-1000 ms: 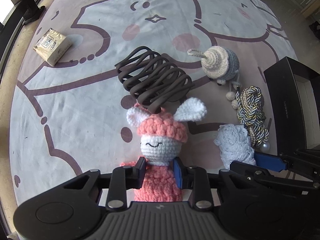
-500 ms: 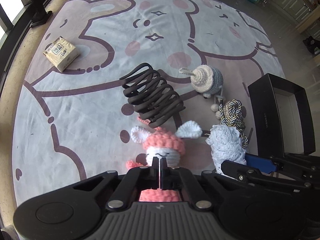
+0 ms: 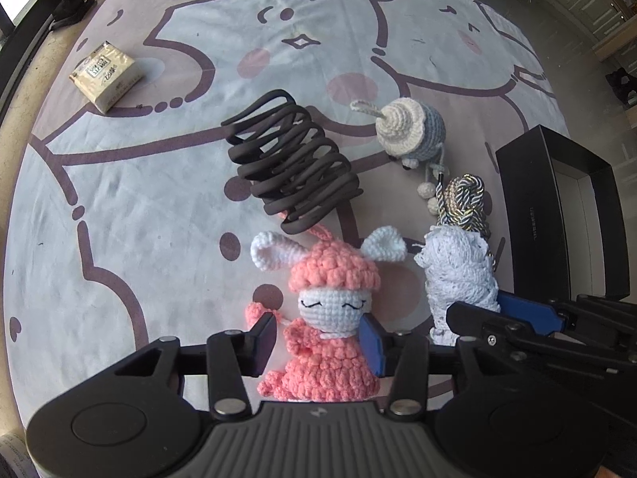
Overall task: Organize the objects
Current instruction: 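Close the left tool on the pink bunny while the right tool grasps the lace ball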
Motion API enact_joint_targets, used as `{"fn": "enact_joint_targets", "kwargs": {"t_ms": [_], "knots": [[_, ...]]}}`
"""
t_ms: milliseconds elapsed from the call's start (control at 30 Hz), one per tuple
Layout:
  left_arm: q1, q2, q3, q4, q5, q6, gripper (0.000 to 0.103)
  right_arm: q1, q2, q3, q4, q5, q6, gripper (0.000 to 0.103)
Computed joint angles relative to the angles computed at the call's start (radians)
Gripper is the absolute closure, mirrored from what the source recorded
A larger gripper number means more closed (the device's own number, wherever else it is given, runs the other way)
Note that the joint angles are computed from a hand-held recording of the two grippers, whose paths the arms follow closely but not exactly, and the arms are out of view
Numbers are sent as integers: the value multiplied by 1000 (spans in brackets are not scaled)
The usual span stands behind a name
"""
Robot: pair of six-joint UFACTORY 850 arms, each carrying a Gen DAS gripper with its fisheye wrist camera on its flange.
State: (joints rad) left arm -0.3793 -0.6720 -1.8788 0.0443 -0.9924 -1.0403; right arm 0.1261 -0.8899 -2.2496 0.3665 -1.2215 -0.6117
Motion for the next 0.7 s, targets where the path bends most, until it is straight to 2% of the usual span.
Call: {"fn": "enact_joint_targets", "kwargs": {"t_ms": [233, 500, 700], "knots": [[-11, -79, -88, -4, -78, 30, 56, -5, -29, -43, -7, -20, 29, 74], [-9, -94, -93, -21, -82, 32, 55, -4, -46, -61, -36, -33, 41, 75], [-14, -91, -103, 2, -97, 26, 61, -4, -42, -57, -33, -29, 39, 75]]}}
